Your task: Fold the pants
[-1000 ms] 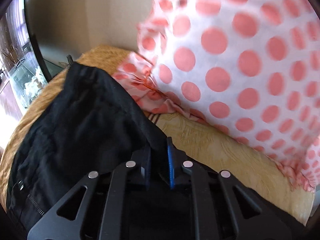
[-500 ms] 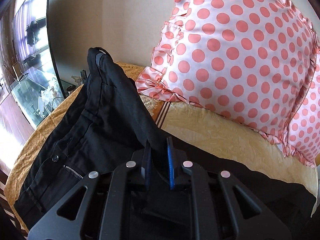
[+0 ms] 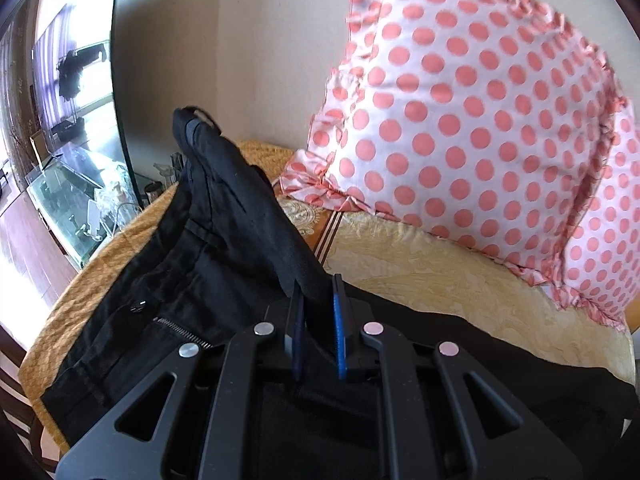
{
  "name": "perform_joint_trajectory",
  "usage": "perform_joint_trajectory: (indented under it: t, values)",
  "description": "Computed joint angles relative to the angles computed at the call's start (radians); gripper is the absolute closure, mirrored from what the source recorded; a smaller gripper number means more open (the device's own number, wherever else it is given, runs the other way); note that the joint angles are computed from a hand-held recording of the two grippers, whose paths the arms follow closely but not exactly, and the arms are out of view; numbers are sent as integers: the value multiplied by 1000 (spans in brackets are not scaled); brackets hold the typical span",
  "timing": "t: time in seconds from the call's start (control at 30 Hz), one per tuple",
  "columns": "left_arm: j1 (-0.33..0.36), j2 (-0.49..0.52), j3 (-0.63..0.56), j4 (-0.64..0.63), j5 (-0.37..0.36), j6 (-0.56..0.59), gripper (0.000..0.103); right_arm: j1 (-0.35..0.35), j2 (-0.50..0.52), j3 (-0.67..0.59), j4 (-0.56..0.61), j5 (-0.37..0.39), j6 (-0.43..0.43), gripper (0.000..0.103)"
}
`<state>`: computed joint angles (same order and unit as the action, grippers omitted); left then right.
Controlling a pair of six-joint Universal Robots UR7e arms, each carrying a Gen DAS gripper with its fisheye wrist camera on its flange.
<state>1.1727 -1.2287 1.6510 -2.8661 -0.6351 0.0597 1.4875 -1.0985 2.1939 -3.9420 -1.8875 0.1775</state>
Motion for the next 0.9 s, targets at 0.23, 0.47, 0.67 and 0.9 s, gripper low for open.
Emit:
perform_joint_trajectory:
  t: [0.23,0.47,0.67,0.9]
  values:
    - [-99,-211,309,-245,74,46,92,-2,-84,97,-86,-12,-53,97]
    - [-164,-403,610,-289,175,-90,92,-82,-117,193,-91,32,-37,97]
    - [-128,-410,692,-360,166,-127,92,-109,-119,213,-78,44,-44,97]
    - [-113,-397,719,-438,157,-92,80,-131,-115,236,-77,41,-25,97]
